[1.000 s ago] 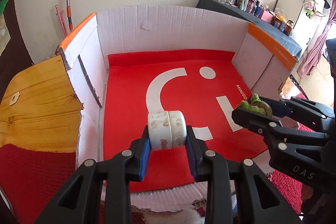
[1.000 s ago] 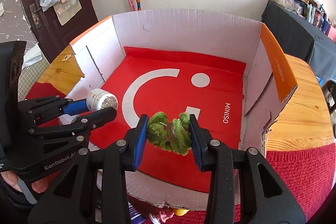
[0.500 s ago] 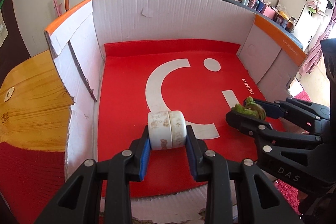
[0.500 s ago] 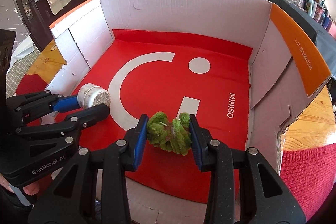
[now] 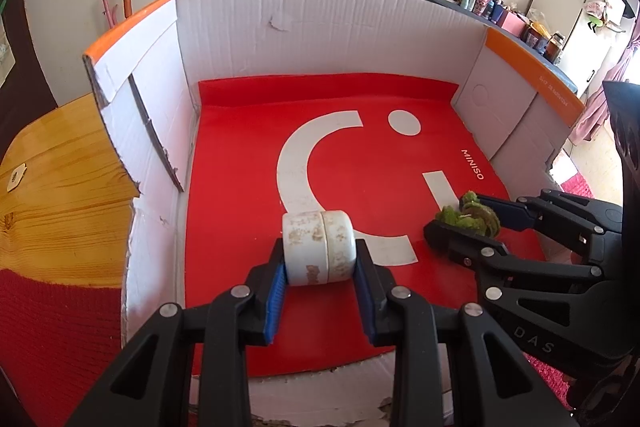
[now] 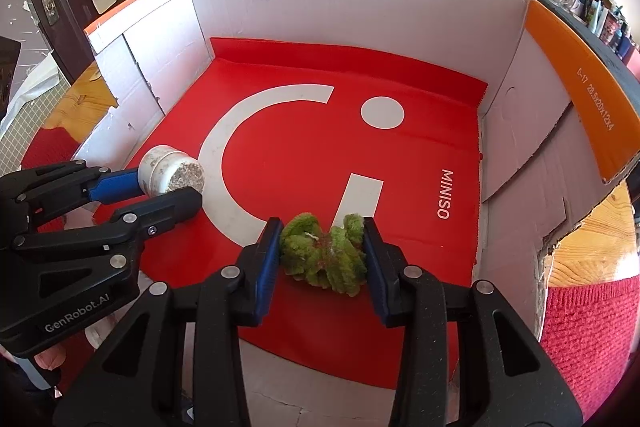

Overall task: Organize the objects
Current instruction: 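Lower and release the white jar with the left tool while the right releases the green plush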

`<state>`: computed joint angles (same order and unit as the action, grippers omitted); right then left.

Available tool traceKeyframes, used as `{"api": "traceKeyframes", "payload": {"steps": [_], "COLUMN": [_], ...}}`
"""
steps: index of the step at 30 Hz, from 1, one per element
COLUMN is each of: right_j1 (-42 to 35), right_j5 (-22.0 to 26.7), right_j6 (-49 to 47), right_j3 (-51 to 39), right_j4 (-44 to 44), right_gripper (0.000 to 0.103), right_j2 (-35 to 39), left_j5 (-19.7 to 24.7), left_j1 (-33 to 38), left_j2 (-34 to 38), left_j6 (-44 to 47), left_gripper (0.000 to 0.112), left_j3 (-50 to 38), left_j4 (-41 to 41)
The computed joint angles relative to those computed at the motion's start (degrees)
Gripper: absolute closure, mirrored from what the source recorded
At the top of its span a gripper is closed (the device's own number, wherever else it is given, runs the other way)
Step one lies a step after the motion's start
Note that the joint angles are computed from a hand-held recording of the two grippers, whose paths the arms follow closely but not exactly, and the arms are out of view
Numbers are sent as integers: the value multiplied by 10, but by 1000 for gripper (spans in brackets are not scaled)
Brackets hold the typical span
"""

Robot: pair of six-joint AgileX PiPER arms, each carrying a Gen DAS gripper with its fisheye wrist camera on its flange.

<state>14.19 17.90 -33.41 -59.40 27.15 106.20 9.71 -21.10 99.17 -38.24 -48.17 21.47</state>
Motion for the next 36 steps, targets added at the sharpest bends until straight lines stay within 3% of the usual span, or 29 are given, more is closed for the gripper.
{"api": "traceKeyframes", "payload": {"steps": [8,12,21,26,36], "right_j1": [-5,-7,-6,-8,-9], "right_j5": [3,5,-6,-10,-17], "right_j6": [-24,-34,-38,-55,-95], "right_j3": [1,3,27,43,79], "right_j4": [23,35,45,62,102], "right_gripper": [64,58,47,46,39], "right_j2": [0,-2,-28,-46,-91], "left_j5": [-1,0,5,10,23], "left_j1": [0,-1,-19,-24,-43], "left_j2": [1,0,-17,-29,-67], "left_j6": [-3,-18,-140,-176,-279], "left_gripper": [80,80,77,77,65], "left_j3": [0,0,10,18,45], "left_j4": [3,17,136,166,254]}}
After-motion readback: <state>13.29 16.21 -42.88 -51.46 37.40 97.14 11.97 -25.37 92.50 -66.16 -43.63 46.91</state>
